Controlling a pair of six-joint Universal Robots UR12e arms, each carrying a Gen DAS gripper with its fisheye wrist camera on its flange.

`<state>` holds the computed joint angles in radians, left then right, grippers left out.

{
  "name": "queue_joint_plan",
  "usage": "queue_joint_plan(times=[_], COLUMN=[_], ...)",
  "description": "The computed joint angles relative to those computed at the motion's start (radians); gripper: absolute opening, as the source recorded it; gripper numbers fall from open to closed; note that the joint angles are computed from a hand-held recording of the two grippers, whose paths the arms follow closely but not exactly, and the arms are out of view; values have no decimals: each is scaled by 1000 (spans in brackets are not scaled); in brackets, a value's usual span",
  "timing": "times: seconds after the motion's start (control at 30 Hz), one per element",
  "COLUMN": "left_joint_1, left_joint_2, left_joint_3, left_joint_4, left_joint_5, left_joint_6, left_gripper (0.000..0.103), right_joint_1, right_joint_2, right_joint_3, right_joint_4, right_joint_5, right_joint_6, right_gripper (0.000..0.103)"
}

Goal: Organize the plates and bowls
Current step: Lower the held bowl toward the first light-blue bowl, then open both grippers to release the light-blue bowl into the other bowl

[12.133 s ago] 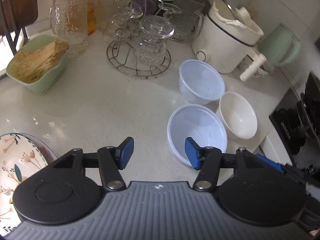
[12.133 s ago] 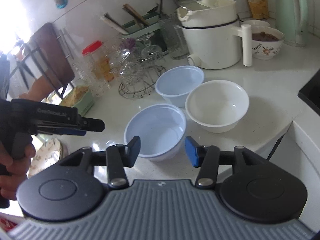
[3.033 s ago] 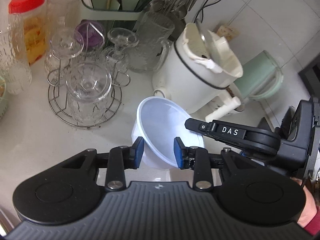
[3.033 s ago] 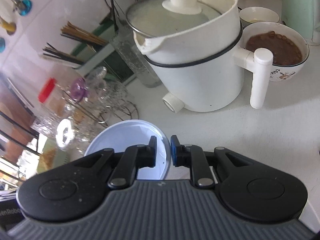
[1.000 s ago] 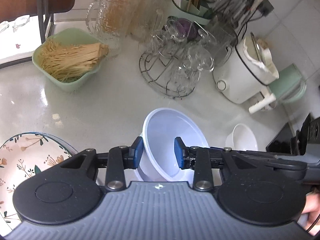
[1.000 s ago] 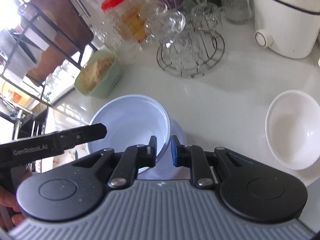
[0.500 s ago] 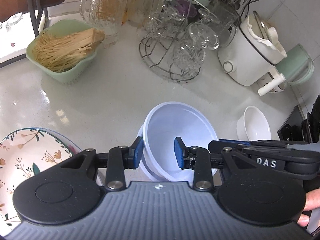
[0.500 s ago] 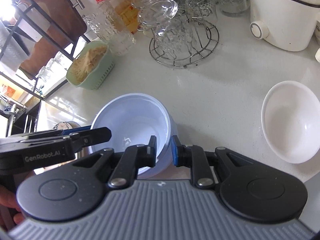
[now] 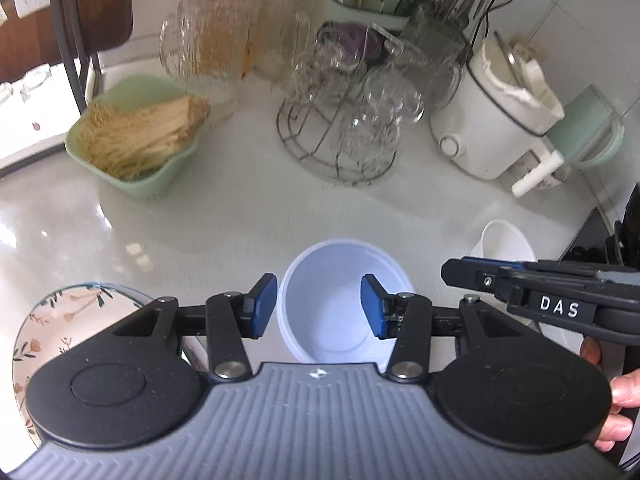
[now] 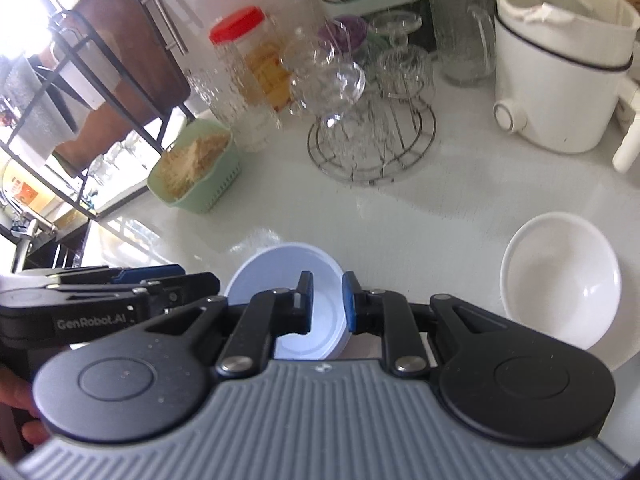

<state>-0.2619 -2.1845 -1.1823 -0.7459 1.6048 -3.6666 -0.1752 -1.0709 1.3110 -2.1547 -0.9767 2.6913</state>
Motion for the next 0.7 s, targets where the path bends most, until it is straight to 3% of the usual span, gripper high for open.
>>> queue_joint_plan(times=[0.7], left_joint_1=[-25], left_joint_2=[-15], left_joint_3=[81], left_joint_4=[42], left_joint_5=[40], left_joint_6=[94], left_gripper=[52], right_joint_1=[-30], right_joint_2=[-51], right_joint_3=[76], right_joint_4=[-249], right_joint_5=[-12], right_joint_6=[115], right_gripper=[20])
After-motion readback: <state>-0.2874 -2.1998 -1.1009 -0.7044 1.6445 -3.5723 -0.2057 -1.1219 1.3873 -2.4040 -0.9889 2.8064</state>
